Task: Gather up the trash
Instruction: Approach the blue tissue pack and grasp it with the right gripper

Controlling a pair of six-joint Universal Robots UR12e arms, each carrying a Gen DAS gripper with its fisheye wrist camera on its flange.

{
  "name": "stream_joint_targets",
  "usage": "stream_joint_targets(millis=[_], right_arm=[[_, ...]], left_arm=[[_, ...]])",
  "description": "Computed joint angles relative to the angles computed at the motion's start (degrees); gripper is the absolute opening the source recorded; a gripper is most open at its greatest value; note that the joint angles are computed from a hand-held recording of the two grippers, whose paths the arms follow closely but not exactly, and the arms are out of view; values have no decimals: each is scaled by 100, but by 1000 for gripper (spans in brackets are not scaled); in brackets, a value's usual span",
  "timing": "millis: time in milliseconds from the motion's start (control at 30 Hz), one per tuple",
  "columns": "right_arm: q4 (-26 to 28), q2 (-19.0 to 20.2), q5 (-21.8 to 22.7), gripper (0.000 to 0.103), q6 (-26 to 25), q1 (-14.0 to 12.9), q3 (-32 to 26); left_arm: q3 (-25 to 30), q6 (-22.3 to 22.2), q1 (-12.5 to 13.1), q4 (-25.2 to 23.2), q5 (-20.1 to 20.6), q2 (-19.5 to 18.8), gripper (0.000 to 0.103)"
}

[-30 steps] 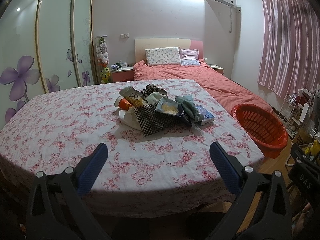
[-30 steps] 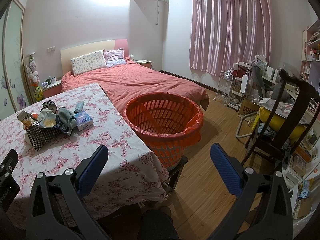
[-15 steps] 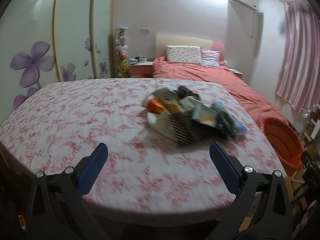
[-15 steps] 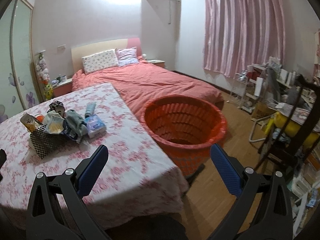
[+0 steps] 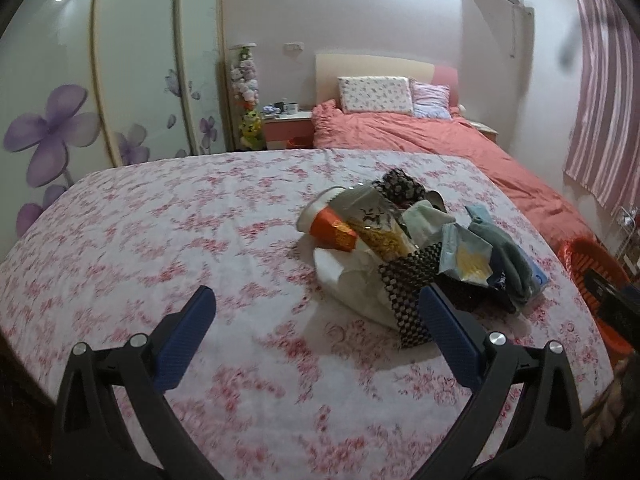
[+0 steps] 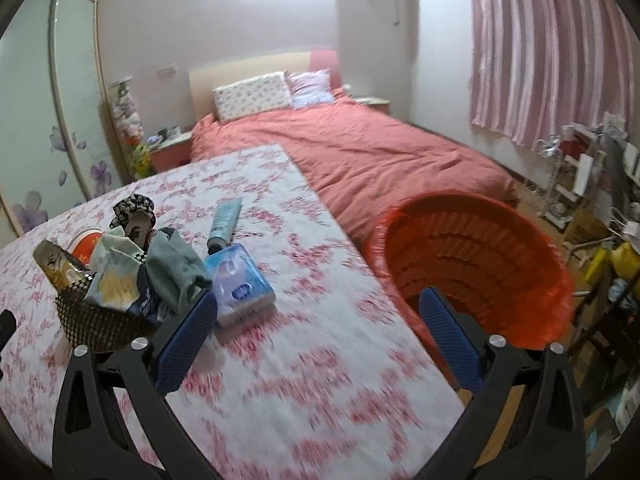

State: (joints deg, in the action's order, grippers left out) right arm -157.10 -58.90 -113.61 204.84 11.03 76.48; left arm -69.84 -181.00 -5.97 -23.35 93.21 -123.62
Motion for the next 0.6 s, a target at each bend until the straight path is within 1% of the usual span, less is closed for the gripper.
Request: stream_joint_targets(millis=[133, 233, 333, 467, 600], right_arm=[[405, 144, 572, 90, -76, -123, -242], [710, 230, 797, 87, -159, -159, -378], [865, 298, 1024, 83, -284, -165, -475], [919, 400, 1057, 83, -575, -98, -650], [1263, 552, 917, 83, -769, -46, -941]], left_arm=[[180, 102, 9, -243, -289, -118, 94], [282, 143, 9, -358, -361, -187, 93], [380, 156, 21, -456, -463, -251, 91], [466, 131, 32, -569, -570, -302, 90], [529, 160, 36, -683, -650, -336, 87]])
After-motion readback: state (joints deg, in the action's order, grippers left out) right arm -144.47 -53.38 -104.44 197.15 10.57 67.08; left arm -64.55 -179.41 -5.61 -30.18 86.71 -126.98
